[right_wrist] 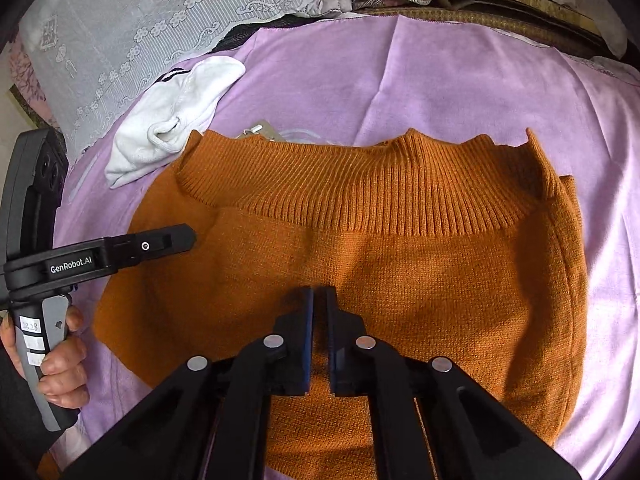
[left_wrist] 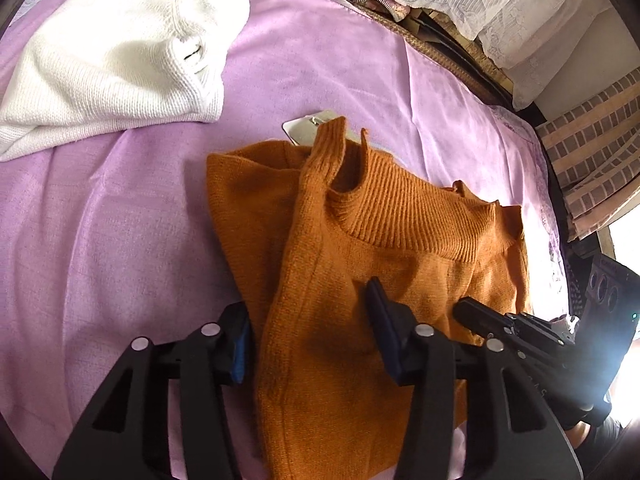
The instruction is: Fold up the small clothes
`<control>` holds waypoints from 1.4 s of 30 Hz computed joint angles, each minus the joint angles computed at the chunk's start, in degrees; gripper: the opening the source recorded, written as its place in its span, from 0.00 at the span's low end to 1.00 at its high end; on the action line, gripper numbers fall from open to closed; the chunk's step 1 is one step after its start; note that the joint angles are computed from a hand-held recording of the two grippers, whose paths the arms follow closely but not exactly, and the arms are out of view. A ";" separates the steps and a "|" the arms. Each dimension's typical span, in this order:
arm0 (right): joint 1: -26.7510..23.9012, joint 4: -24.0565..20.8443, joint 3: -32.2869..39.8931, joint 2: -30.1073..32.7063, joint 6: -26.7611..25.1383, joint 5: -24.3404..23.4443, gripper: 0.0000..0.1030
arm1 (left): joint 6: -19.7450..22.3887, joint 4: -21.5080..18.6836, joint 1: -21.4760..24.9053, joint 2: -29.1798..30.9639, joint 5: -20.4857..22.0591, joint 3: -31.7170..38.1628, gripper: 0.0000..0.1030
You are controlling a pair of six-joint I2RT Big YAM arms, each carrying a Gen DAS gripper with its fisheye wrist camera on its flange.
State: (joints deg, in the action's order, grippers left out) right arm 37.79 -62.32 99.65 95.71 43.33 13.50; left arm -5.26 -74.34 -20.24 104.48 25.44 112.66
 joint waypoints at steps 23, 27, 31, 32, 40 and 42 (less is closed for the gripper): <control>-0.39 9.43 -8.87 -7.90 6.32 -7.46 0.09 | 1.09 -3.56 -0.25 -0.92 -6.40 1.14 0.51; 1.62 8.10 -10.68 -6.98 6.76 -8.61 0.08 | 0.31 -3.14 -0.20 -1.12 -7.37 -0.05 0.55; 1.13 11.09 -13.55 -9.30 8.77 -9.99 0.08 | -0.19 -4.42 -0.42 -0.96 -8.10 0.87 0.56; 0.94 11.36 -13.92 -10.23 9.16 -9.32 0.09 | -0.14 -4.76 -0.45 -1.02 -8.19 1.19 0.56; -4.14 12.52 -22.81 -21.99 13.35 0.54 0.45 | 0.61 -1.36 -0.82 -5.17 -13.24 0.76 0.56; -6.62 14.22 -25.80 -23.56 15.37 -2.08 0.46 | 1.22 -1.05 -1.55 -5.71 -12.27 0.99 0.56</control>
